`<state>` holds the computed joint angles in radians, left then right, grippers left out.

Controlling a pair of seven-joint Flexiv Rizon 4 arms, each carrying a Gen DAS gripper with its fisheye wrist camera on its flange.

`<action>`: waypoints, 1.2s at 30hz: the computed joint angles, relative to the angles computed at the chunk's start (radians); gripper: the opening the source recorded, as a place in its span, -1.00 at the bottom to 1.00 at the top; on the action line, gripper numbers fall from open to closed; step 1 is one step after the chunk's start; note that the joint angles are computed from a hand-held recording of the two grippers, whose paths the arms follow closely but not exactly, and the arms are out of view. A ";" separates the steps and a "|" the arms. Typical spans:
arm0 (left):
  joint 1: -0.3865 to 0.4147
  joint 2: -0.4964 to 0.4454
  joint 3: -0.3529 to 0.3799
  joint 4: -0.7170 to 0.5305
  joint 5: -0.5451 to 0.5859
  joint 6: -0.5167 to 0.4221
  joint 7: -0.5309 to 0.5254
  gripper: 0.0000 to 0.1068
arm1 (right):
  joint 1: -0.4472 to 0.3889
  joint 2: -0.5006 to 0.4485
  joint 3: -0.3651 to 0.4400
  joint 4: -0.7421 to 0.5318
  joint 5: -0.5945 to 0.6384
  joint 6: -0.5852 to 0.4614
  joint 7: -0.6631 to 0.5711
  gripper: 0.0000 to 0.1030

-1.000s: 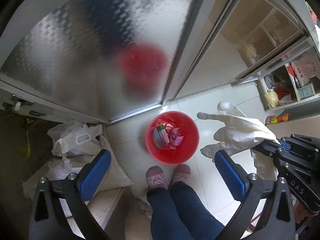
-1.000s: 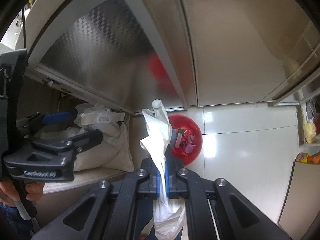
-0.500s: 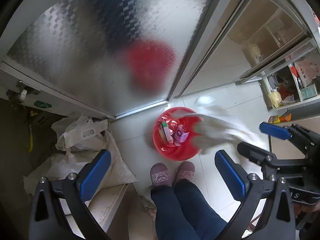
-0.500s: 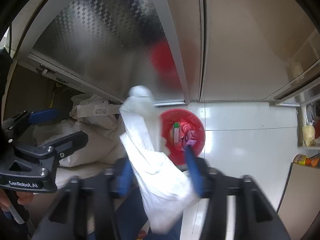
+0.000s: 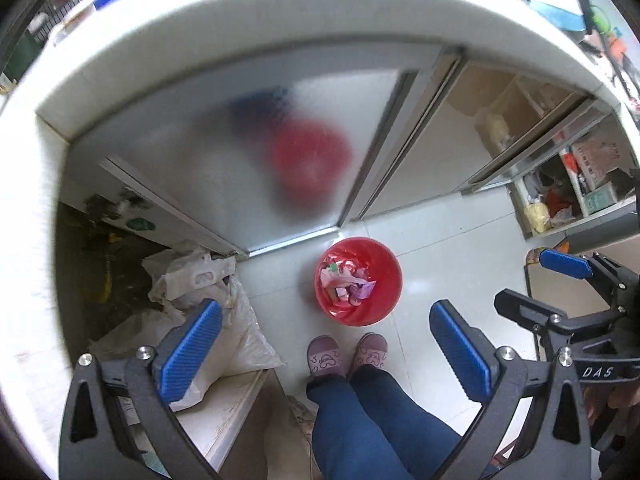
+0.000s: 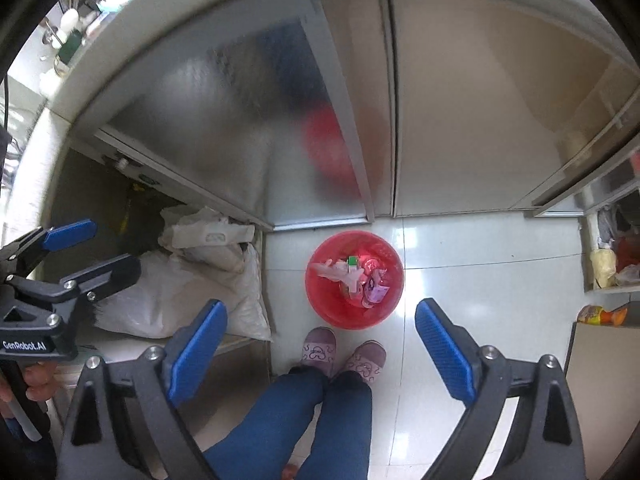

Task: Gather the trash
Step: 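Raise both grippers back up to the counter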

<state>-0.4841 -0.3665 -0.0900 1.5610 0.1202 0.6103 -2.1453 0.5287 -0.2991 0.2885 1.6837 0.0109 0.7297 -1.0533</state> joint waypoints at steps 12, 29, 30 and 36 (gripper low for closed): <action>-0.015 0.109 -0.009 -0.151 0.087 -0.095 -0.035 0.93 | 0.022 0.118 -0.022 -0.114 -0.122 -0.072 0.052 0.99; -0.005 0.179 -0.010 -0.308 0.261 -0.224 -0.141 0.93 | 0.066 0.032 -0.029 -0.372 -0.183 -0.074 -0.089 0.99; 0.000 0.182 -0.008 -0.310 0.266 -0.231 -0.145 0.93 | 0.071 0.014 -0.031 -0.401 -0.180 -0.083 -0.103 0.99; 0.050 0.191 0.009 -0.319 0.283 -0.242 -0.137 0.93 | 0.120 -0.113 -0.045 -0.598 -0.173 -0.135 -0.190 0.99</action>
